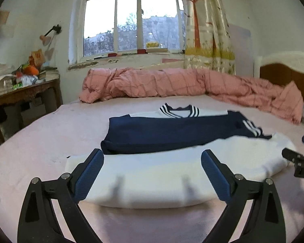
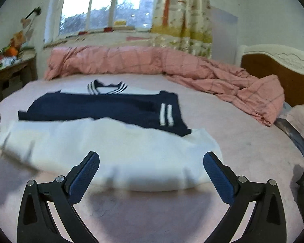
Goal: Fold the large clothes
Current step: 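Grasp the white hem with both grippers and fold it over the navy body, then grasp the folded white edge again with both grippers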
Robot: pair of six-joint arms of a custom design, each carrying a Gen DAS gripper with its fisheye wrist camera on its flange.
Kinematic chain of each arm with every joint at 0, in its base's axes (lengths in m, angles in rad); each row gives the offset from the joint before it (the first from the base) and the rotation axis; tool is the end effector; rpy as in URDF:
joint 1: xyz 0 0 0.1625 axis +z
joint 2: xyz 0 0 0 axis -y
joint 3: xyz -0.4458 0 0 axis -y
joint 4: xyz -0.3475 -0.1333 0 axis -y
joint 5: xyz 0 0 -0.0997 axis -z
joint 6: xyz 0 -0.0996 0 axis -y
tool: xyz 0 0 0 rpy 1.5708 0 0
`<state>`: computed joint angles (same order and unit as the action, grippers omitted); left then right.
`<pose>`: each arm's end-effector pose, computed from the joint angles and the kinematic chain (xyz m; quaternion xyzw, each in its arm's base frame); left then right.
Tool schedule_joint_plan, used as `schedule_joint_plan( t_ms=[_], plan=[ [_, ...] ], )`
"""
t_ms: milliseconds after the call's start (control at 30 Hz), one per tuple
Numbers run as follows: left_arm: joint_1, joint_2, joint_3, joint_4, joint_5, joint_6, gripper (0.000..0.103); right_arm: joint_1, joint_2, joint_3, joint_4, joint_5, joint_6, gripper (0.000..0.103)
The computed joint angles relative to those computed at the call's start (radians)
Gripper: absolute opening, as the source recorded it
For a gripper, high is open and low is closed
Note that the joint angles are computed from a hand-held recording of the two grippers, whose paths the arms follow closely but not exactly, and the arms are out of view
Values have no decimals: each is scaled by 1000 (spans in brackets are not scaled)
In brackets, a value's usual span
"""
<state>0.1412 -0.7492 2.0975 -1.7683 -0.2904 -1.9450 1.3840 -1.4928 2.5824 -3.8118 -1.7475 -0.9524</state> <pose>-0.3814 -0.2852 0.0245 0.1428 0.7335 -0.5485 0.3752 0.0533 -0.3416 0.3500 0.2675 -0.7930 0.4168 0.3548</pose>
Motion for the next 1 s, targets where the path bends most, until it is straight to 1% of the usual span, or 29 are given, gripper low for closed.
schedule_joint_plan(
  t_ms=[33, 100, 167, 233, 267, 300, 333, 367, 400, 433, 500, 533, 600, 633, 667, 733, 800, 833, 867, 1000],
  plan=[
    [7, 7, 11, -80, -9, 65, 97, 8, 7, -9, 10, -26, 1, 103],
    [21, 14, 18, -157, -30, 137, 97, 18, 7, -35, 83, -86, 19, 103],
    [36, 22, 9, -184, -59, 184, 97, 28, 9, -65, 169, -151, 51, 103],
    [47, 25, 6, -215, -86, 228, 97, 26, 11, -88, 241, -197, 53, 103],
    [55, 27, 0, -223, -107, 253, 97, 25, 16, -94, 262, -216, 42, 103],
    [69, 31, -20, -205, -139, 271, 97, 30, 28, -99, 273, -248, 18, 103],
    [84, 38, -42, -180, -176, 282, 97, 39, 53, -99, 258, -287, -28, 103],
    [96, 45, -48, -191, -199, 303, 97, 43, 78, -94, 229, -314, -71, 103],
    [108, 49, -40, -240, -220, 343, 97, 45, 106, -88, 188, -334, -117, 103],
    [117, 49, -35, -283, -242, 381, 97, 43, 114, -83, 170, -334, -127, 103],
    [131, 48, -38, -296, -284, 408, 97, 44, 88, -94, 233, -333, -81, 103],
    [141, 53, -53, -270, -313, 412, 97, 37, 59, -106, 312, -326, -45, 103],
    [161, 69, -91, -197, -364, 410, 98, 33, 34, -124, 397, -336, -19, 103],
    [162, 75, -99, -180, -367, 401, 99, 32, 23, -128, 420, -339, -18, 103],
    [161, 78, -107, -161, -368, 390, 100, 35, 20, -126, 421, -346, -17, 103],
    [158, 83, -118, -126, -364, 364, 102, 40, 33, -122, 381, -357, -30, 103],
    [159, 93, -126, -99, -349, 341, 102, 47, 83, -114, 268, -383, -52, 103],
    [160, 94, -126, -85, -334, 332, 102, 47, 106, -111, 219, -384, -62, 103],
    [165, 94, -128, -71, -318, 327, 102, 48, 117, -111, 194, -381, -67, 103],
    [177, 82, -101, -102, -259, 355, 102, 50, 185, -124, 46, -381, -97, 103]
  ],
)
